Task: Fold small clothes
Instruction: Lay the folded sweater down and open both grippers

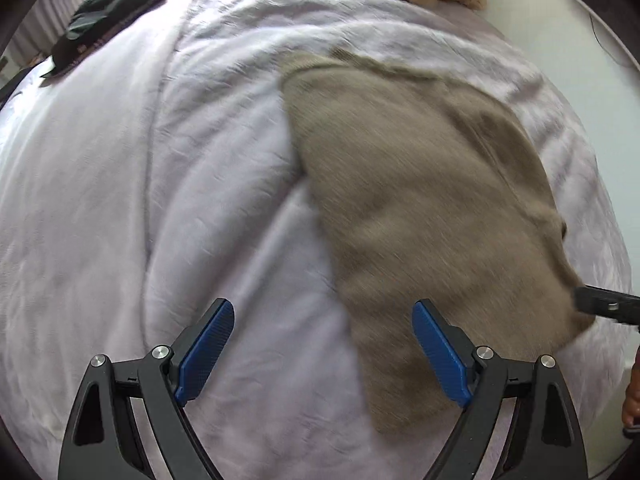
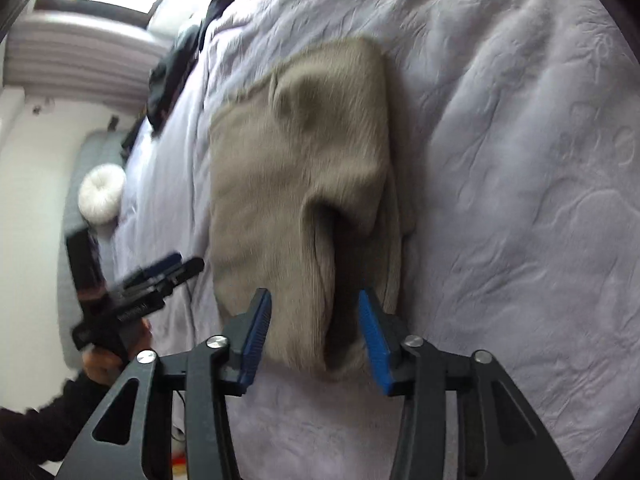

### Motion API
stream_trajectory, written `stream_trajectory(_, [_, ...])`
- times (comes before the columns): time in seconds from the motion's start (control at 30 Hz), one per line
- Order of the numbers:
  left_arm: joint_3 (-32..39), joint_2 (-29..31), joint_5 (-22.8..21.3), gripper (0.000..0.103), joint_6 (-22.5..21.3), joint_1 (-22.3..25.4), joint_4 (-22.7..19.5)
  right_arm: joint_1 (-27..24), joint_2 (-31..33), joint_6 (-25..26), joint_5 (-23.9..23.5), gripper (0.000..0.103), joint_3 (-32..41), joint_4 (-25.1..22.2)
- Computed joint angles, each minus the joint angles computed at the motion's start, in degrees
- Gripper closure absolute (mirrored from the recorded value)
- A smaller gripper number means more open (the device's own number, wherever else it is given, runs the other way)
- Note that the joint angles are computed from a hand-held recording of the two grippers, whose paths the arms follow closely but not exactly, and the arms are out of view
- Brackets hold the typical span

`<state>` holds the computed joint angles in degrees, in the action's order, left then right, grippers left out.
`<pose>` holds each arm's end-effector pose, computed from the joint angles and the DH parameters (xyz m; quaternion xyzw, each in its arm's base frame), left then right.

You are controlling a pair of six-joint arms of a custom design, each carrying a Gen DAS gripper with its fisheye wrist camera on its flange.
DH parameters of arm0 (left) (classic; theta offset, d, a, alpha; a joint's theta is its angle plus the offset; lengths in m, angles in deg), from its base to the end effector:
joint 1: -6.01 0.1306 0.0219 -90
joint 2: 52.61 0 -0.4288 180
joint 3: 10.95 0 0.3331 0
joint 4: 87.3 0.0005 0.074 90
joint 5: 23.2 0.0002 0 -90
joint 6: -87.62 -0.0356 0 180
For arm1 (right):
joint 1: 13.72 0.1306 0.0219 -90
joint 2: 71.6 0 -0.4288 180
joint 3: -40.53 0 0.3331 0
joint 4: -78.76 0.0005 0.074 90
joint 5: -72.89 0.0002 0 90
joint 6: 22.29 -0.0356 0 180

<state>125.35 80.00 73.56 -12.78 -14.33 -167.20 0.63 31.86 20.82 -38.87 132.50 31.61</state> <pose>0.6270 -0.2375 0.3614 0.2695 0.9537 -0.0687 0.1143 0.4848 0.1371 0.3897 0.2159 0.9219 0.2916 0.1358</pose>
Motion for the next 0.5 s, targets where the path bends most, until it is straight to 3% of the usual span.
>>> stream_trajectory(0.03, [-0.8, -0.3, 0.0, 0.012, -0.3, -0.3, -0.1, 0.6, 0.2, 0.6, 0.3, 0.097, 0.3, -0.5])
stream_trajectory(0.2, [-10.7, -3.2, -5.4, 0.011, -4.1, -2.2, 4.7, 1.4, -0.2, -0.4, 5.6, 0.097, -1.0, -2.5])
stream_trajectory(0.27, [-13.1, -3.9, -6.0, 0.002, -3.7, -2.1, 5.7, 1.3, 0.0, -1.3, 5.7, 0.097, -3.4, -2.8])
stream_trajectory(0.43, [-14.9, -5.5, -5.3, 0.001, -1.1, -1.3, 5.0, 0.2, -2.9, -8.2, 3.6, 0.097, -10.3, 4.4])
stream_trajectory(0.5, [-15.7, -6.3, -6.0, 0.001, -1.0, -1.3, 4.9, 0.3, -3.6, -10.2, 4.0, 0.095, -11.0, 4.4])
